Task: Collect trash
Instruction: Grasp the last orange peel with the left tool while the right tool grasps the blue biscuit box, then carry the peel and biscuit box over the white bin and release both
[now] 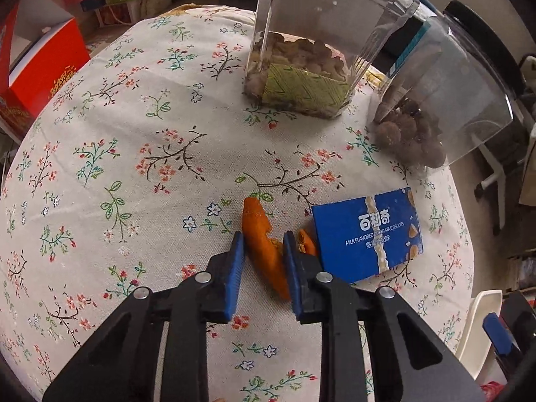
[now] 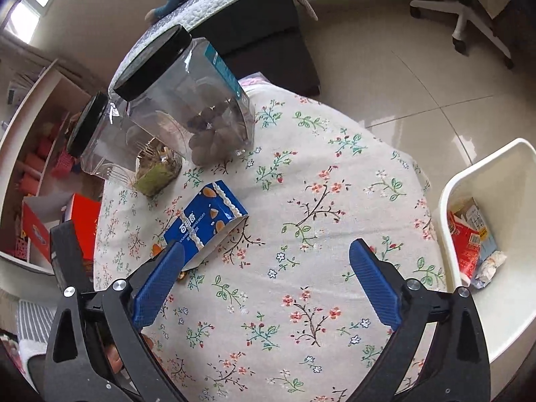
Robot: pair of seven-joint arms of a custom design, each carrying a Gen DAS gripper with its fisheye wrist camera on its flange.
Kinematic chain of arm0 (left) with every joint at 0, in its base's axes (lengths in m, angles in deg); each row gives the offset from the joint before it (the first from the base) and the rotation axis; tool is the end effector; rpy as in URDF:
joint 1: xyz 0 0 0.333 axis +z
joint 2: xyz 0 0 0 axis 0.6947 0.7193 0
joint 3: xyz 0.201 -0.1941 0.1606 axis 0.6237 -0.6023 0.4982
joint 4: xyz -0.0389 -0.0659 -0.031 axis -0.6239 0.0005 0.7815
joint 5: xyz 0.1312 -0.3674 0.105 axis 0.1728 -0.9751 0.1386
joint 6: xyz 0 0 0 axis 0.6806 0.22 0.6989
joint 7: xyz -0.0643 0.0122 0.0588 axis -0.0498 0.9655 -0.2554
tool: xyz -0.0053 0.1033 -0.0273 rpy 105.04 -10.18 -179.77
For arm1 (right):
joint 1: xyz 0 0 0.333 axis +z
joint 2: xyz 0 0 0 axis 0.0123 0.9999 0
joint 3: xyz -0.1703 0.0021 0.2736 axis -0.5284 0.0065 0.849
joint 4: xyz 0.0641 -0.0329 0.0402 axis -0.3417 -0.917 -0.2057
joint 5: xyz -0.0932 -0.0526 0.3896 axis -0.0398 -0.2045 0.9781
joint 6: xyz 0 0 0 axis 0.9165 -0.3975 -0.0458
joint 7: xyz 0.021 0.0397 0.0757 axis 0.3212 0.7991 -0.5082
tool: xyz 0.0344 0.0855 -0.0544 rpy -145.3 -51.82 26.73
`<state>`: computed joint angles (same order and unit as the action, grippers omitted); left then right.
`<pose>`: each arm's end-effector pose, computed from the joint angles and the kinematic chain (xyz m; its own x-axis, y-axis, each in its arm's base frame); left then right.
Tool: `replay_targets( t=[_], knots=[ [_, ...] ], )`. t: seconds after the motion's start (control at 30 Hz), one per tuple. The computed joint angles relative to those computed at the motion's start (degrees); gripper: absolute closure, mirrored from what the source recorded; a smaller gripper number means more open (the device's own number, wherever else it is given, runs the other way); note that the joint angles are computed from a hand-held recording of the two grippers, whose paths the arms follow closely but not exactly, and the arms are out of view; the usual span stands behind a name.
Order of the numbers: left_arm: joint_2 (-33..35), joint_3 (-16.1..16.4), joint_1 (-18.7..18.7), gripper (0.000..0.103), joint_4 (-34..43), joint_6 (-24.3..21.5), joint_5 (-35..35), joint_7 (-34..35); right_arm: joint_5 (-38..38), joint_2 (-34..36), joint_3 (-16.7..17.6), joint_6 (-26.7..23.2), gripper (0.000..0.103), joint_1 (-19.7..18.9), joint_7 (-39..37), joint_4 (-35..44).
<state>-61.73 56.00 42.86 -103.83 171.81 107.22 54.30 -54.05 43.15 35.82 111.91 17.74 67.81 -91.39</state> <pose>0.4852 -0.1021 0.3205 0.5758 -0.7991 0.1732 -0.7269 -0.5972 -0.3391 0.5371 0.2777 0.3525 0.1034 -0.9036 -0.4157 -0.9500 0.0342 -0.3105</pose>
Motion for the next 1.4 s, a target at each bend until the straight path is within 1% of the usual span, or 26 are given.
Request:
replay_targets(
  t=[0.07,0.13,0.23,0.33,0.4,0.47,0.57,0.6,0.67,0.73,0.77,0.87,0.9,0.97,1.0,1.03,1.07,1.1,1.13,1.2,1.23,1.3,1.4],
  knots=[
    [-2.3,0.5,0.4,0.09,-2.7,2.5,-2.5,1.9,2.0,1.5,0.6,-0.7,0.008,-0.2,0.6,1.0],
    [-5.4,0.1,1.9,0.091,-5.3,3.9,-2.9,1.8,2.3,2.6,0.9,-0.8,0.008,0.0,1.6,1.8],
    [-9.7,0.1,3.5,0.091,-9.0,6.0,-6.7,4.9,-0.6,4.0,0.8,-0.2,0.008,1.1,4.3,2.7],
    [-14.4,-1.5,6.3,0.091,-11.9,6.1,-7.4,5.5,-4.5,5.6,0.6,0.2,0.008,2.2,7.5,3.9],
    [-17.1,-1.2,6.7,0.091,-13.1,6.2,-9.9,7.9,-8.2,6.9,0.0,0.9,0.008,3.2,10.8,4.8],
    [-20.2,-2.7,8.3,0.091,-14.3,6.0,-10.7,8.8,-10.3,8.4,-0.2,1.0,0.008,3.9,15.8,6.0],
    [-24.2,-5.5,11.1,0.091,-15.5,5.2,-10.9,9.9,-10.1,11.4,0.6,0.4,0.008,4.1,24.2,9.3],
    [-25.2,-6.2,11.7,0.091,-15.9,5.2,-11.3,10.3,-11.8,12.1,-0.3,0.1,0.008,5.5,28.4,10.4],
    [-27.1,-6.9,12.5,0.091,-16.6,5.3,-12.5,11.5,-18.2,13.3,-3.5,-0.4,0.008,9.4,36.9,12.7],
    [-28.8,-7.0,12.7,0.091,-17.4,5.4,-13.9,13.2,-25.3,14.9,-6.8,-2.7,0.008,13.3,44.8,16.0],
    [-29.6,-7.1,12.9,0.091,-17.8,5.3,-14.6,14.1,-27.5,15.8,-7.3,-4.3,0.007,14.1,47.1,17.8],
    [-31.4,-7.7,13.8,0.091,-18.8,4.6,-16.3,16.4,-32.3,18.6,-6.9,-8.5,0.007,14.8,50.7,22.2],
    [-32.0,-7.9,14.2,0.091,-19.1,4.4,-17.0,17.0,-34.6,18.8,-7.0,-9.1,0.006,15.2,51.5,22.5],
    [-33.3,-7.7,14.8,0.091,-20.1,4.2,-18.5,18.2,-38.4,18.7,-6.9,-8.7,0.008,15.6,52.1,22.0],
    [-34.0,-7.4,15.1,0.091,-20.6,4.1,-19.4,18.8,-40.7,18.5,-7.3,-8.8,0.015,16.1,52.4,21.7],
    [-34.7,-7.3,15.4,0.091,-21.1,4.0,-20.1,19.2,-43.3,18.0,-7.8,-8.7,0.026,16.8,52.9,21.1],
    [-35.4,-7.1,15.7,0.091,-21.6,3.9,-20.9,19.6,-44.7,17.4,-7.5,-7.2,0.032,16.5,52.4,20.0],
    [-36.2,-7.0,15.9,0.091,-22.0,3.8,-21.6,20.0,-44.2,16.9,-5.9,-5.4,0.038,15.1,50.4,18.7],
    [-36.9,-6.9,15.9,0.091,-22.5,3.6,-22.3,20.3,-43.1,16.5,-4.2,-4.5,0.042,13.5,47.9,17.8],
    [-38.4,-6.9,16.1,0.091,-23.2,2.9,-23.5,20.9,-39.8,15.1,-0.6,-2.2,0.044,10.2,42.2,15.1],
    [-39.2,-7.1,16.2,0.091,-23.4,2.4,-23.8,21.2,-38.8,14.1,0.2,-1.4,0.045,9.5,40.3,13.6],
    [-41.1,-7.8,16.5,0.091,-23.9,0.9,-24.2,21.4,-38.6,11.9,0.3,0.1,0.045,9.6,38.3,10.9],
    [-43.9,-9.0,16.5,0.091,-24.7,-1.3,-24.1,21.2,-36.0,8.5,1.9,1.5,0.045,8.2,33.8,7.2]
  ],
)
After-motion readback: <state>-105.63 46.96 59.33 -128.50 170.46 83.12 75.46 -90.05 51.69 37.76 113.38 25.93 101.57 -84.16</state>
